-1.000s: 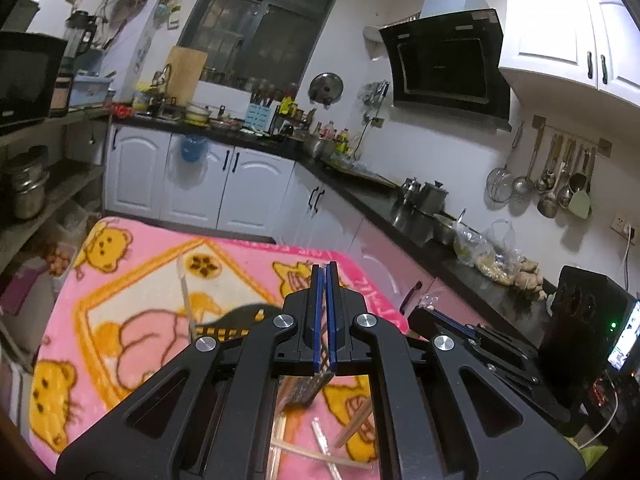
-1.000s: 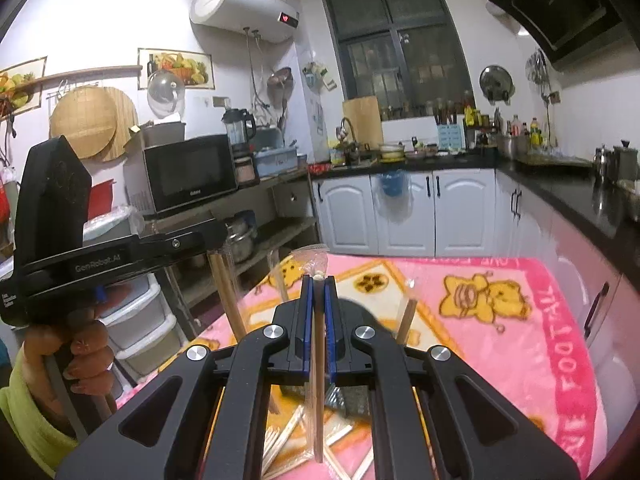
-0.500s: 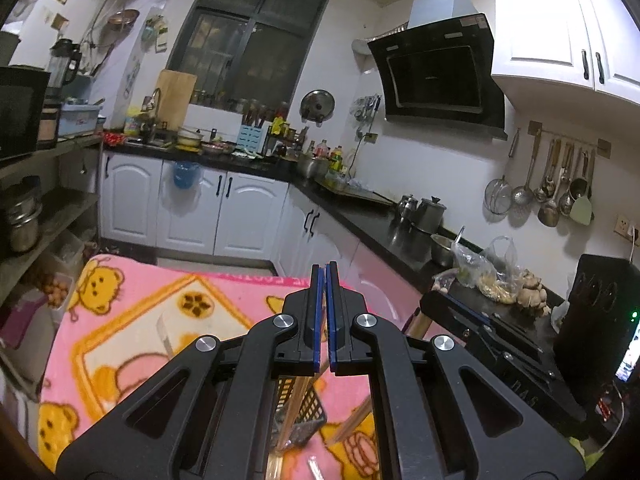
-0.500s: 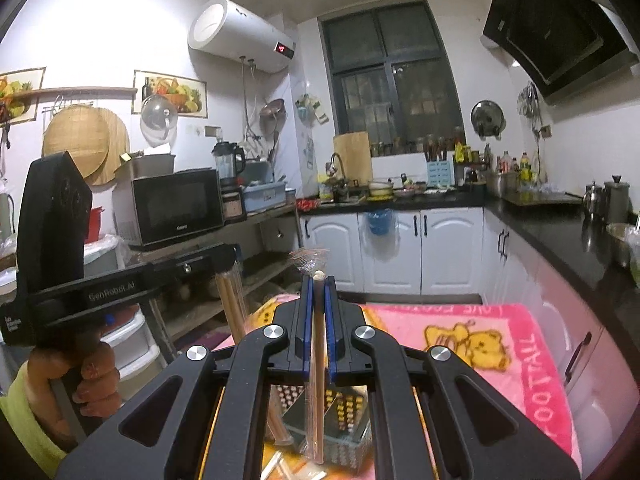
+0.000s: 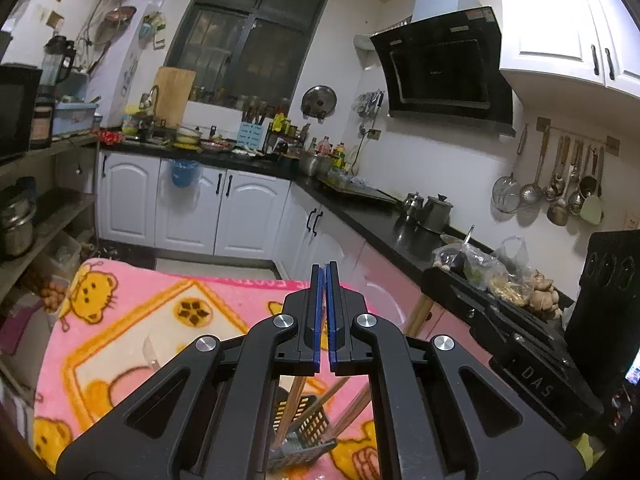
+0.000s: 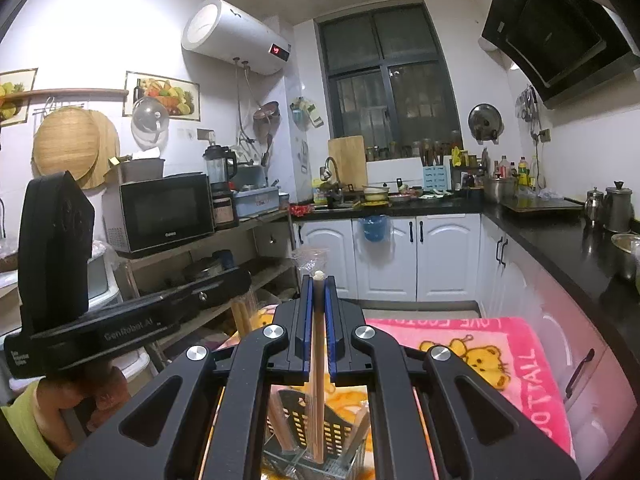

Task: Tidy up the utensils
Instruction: 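Lift both held chopsticks and carry them above the green holder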

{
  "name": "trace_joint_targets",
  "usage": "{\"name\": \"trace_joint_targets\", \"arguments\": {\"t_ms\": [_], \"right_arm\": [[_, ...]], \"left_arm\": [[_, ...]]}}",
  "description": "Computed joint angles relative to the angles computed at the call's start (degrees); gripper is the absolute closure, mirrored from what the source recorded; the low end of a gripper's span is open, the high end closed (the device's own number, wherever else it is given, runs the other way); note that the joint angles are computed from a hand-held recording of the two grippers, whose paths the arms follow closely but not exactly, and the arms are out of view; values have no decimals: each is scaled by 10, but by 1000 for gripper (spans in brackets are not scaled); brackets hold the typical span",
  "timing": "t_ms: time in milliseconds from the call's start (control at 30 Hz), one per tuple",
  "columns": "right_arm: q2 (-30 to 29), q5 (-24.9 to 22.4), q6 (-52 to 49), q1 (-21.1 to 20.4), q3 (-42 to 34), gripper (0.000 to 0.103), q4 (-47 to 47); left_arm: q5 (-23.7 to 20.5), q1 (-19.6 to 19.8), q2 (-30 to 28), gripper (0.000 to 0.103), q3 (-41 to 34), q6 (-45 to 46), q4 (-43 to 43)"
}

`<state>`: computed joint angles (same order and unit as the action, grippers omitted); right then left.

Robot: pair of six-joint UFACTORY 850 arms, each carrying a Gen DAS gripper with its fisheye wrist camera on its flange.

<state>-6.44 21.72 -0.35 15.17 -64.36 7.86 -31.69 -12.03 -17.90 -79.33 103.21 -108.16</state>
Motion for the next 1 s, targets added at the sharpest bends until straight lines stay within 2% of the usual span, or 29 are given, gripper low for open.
{"name": "trace_joint_targets", "arguments": {"t_ms": [533,1000], "right_arm": [[-93,-31,23,-6,-60,97,-11],[-123,-55,-23,0,-65,97,42]], "left_arm": [[15,9,-71,102,-36,-76,69],[23,16,-80,102,-20,-81,75]]}}
